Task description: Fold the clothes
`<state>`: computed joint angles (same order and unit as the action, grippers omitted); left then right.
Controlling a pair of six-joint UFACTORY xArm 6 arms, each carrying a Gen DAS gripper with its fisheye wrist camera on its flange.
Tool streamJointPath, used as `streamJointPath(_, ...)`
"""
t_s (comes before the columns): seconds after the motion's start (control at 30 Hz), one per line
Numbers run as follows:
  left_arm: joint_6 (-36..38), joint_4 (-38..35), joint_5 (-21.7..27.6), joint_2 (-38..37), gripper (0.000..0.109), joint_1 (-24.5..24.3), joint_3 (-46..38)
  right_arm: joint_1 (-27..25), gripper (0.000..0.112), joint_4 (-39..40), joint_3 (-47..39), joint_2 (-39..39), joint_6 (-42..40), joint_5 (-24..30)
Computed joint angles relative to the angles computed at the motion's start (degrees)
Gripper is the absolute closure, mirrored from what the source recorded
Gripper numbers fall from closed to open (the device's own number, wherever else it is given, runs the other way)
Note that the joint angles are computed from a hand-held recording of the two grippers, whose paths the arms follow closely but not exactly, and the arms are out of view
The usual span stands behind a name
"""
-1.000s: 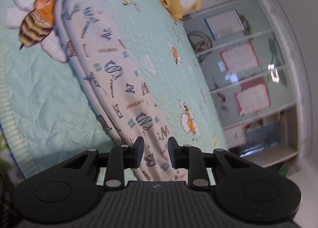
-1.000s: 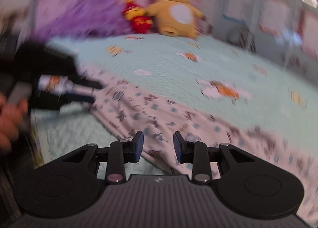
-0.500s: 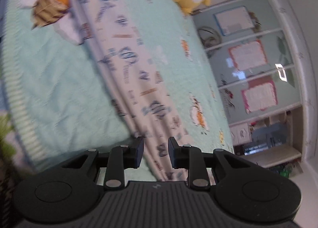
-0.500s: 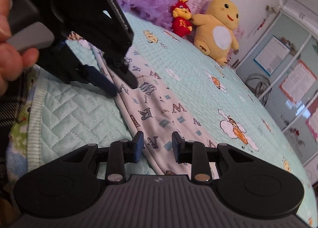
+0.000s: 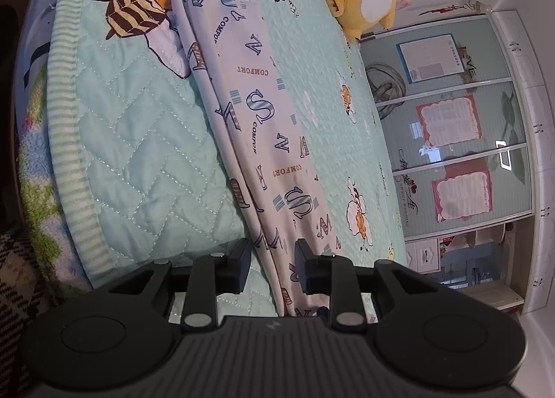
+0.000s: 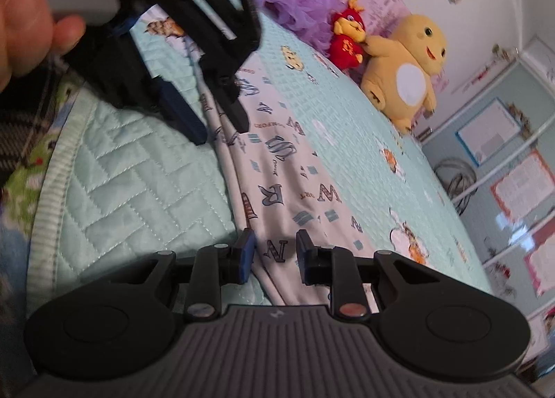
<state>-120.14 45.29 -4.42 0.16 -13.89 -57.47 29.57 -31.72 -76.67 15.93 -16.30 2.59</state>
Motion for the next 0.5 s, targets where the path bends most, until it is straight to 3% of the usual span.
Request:
streamJointPath(0.2,1.6,-1.4,-0.4,0.2,0.08,0.0,0.1,0.9,0.099,5.0,-1.1,1.3,-6.9,0.2)
streamJointPath(0.27,0.3,0.0,-0.5,0.2,0.08,0.1,0.0,1.5,0.109,9.3,-1.3,1.4,-10.0,0.5)
streamJointPath(0.43,-14.7,14.9,0.9,-0.5,0.08,1.4,-1.6,3.5,0.112,23.6,0.7,-0.3,-20.6,0.4)
streamJointPath(0.5,-17.9,18.0,1.5,-0.9,0.08,1.5,-1.8,3.4,0.112,22.0,0.5,-0.2,-19.9,1.2)
